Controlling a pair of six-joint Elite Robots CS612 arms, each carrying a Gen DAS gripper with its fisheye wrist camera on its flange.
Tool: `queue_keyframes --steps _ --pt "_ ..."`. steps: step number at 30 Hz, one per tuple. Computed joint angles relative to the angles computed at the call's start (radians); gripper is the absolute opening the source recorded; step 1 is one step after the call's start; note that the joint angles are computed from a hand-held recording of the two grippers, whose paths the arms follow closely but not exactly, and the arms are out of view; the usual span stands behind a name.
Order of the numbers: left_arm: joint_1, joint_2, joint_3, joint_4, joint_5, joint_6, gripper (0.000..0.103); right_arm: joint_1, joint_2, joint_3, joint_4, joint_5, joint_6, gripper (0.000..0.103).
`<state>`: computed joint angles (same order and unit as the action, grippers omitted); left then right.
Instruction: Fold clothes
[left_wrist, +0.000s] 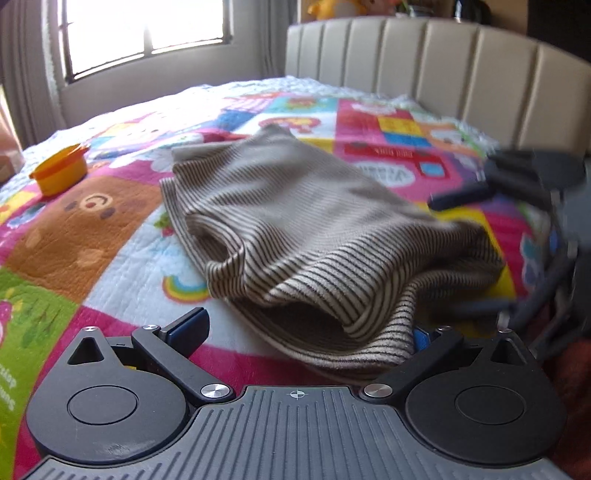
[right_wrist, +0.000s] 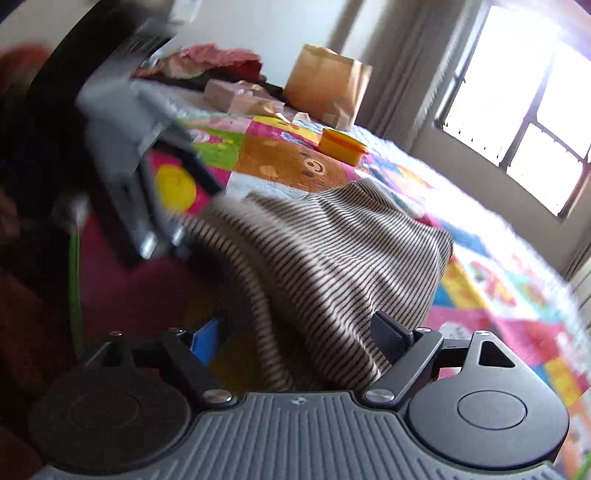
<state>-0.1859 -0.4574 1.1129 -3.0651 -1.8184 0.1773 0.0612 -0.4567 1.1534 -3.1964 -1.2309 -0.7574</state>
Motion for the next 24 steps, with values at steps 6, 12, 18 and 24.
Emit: queue_keyframes --steps 6,12,18,24 --pt "0.008 0.006 -0.023 -0.010 -0.041 -0.081 0.103 0.025 0.066 -0.030 -0.213 -0.095 -0.160 0.091" --pt "0.029 -0.009 -0.001 -0.020 -0.112 -0.098 0.103 0.026 0.064 -0.109 -0.065 -0.068 -0.131 0.038" --pt "0.070 0.020 -0.077 -0.088 -0.170 -0.231 0.103 0.021 -0.003 -0.067 0.148 -0.047 -0.193 0.026" --pt "0.064 0.151 -0.341 0.138 -0.153 -0.094 0.103 0.016 -0.087 -0.018 0.345 -0.026 -0.290 0.025"
